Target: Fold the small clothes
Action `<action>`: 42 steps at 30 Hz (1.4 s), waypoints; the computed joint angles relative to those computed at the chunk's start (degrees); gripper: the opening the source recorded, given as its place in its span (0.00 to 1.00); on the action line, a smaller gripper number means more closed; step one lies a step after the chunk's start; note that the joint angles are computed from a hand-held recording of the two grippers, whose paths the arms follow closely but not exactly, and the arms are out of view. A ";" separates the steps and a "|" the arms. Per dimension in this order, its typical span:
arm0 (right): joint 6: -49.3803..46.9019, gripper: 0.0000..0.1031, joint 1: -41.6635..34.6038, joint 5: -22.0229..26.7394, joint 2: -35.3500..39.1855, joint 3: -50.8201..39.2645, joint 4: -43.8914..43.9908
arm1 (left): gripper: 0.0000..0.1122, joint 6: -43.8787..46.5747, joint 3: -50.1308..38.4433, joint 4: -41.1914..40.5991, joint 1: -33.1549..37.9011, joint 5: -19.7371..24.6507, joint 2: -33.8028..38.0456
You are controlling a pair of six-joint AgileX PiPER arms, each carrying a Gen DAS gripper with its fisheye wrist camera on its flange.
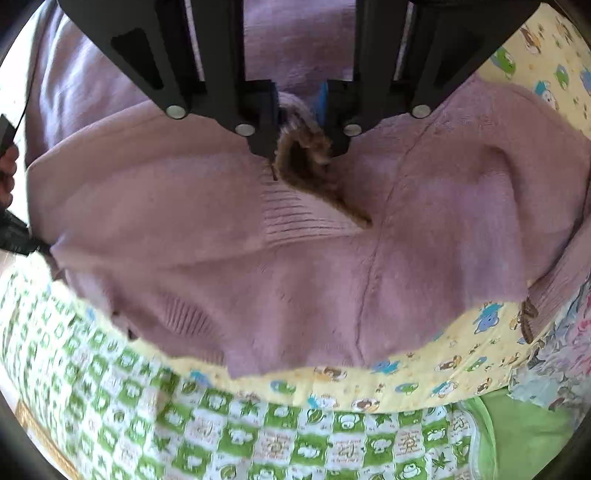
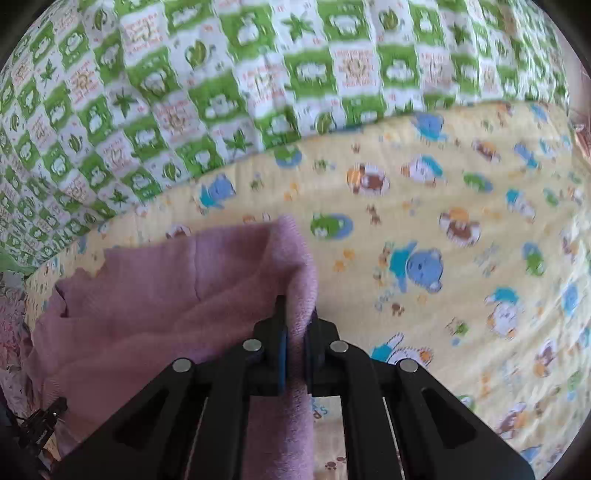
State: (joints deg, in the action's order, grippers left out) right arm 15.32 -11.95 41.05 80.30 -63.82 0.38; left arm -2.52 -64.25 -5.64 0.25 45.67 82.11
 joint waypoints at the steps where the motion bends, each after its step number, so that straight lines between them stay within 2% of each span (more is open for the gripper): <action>1: 0.47 0.15 0.01 0.19 -0.82 0.34 -0.32 | 0.22 1.07 0.16 -0.52 0.68 0.21 -0.42; 2: 3.14 0.21 0.85 1.38 -1.83 0.12 -2.94 | 0.25 0.86 0.16 0.27 1.11 0.70 -1.10; 3: 5.13 0.23 1.63 2.21 -2.62 0.03 -5.09 | 0.30 -0.15 0.20 1.91 1.40 1.19 -1.98; 5: 8.02 0.25 3.68 3.41 -5.91 0.46 -8.08 | 0.30 -1.10 0.94 3.29 2.56 1.25 -3.89; 6: 7.64 0.26 4.00 3.69 -7.69 0.84 -7.31 | 0.30 -0.43 1.08 2.60 4.30 2.02 -4.74; 8: 7.24 0.36 5.12 3.89 -10.40 1.66 -5.43 | 0.30 1.91 1.45 -0.14 7.55 3.64 -6.25; 10: 6.49 0.42 7.29 3.93 -13.89 3.06 -2.66 | 0.32 3.92 2.04 -1.70 10.59 4.65 -7.79; 14: 6.75 0.43 16.58 4.41 -15.44 3.89 2.78 | 0.45 7.96 2.45 -3.93 17.34 7.30 -10.95; 16: 10.01 0.43 22.49 3.32 -14.43 4.03 1.75 | 0.55 10.15 2.66 -4.49 22.54 8.50 -12.31; 18: 14.79 0.43 27.99 1.91 -13.39 4.06 -0.47 | 0.59 10.08 1.70 -2.34 25.98 8.43 -12.14; 23: 18.04 0.43 34.29 -0.04 -11.59 4.05 3.29 | 0.65 2.29 -5.75 15.99 25.18 4.57 -4.40; 25: 20.09 0.43 36.55 0.08 -12.14 4.36 2.03 | 0.70 -2.11 -9.84 24.42 23.87 2.29 0.70; 27: 20.99 0.43 37.55 0.86 -13.19 4.86 1.36 | 0.70 -5.04 -16.13 31.25 22.85 2.87 7.81; 30: 20.36 0.43 37.09 2.27 -14.75 6.04 1.87 | 0.70 -5.00 -22.76 34.22 23.04 5.78 15.36; 32: 19.75 0.43 35.56 3.26 -16.20 7.27 2.57 | 0.59 -2.49 -25.51 32.25 23.57 7.26 18.17; 34: 18.14 0.43 33.16 3.77 -17.30 8.30 4.15 | 0.15 3.53 -28.55 25.14 25.32 9.46 19.85; 36: 17.66 0.43 31.18 3.99 -18.59 9.42 4.65 | 0.11 6.43 -30.22 19.84 26.89 10.91 20.15; 37: 16.97 0.43 30.08 3.99 -19.21 9.90 5.41 | 0.04 7.83 -30.40 16.94 27.90 10.86 19.65; 42: 16.10 0.43 28.03 2.46 -22.28 12.19 6.78 | 0.01 17.72 -31.88 -4.76 33.23 15.30 14.95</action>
State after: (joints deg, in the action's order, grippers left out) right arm 31.42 16.08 43.51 58.02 -51.63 7.16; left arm 15.20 -96.13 -10.39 33.49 60.97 97.06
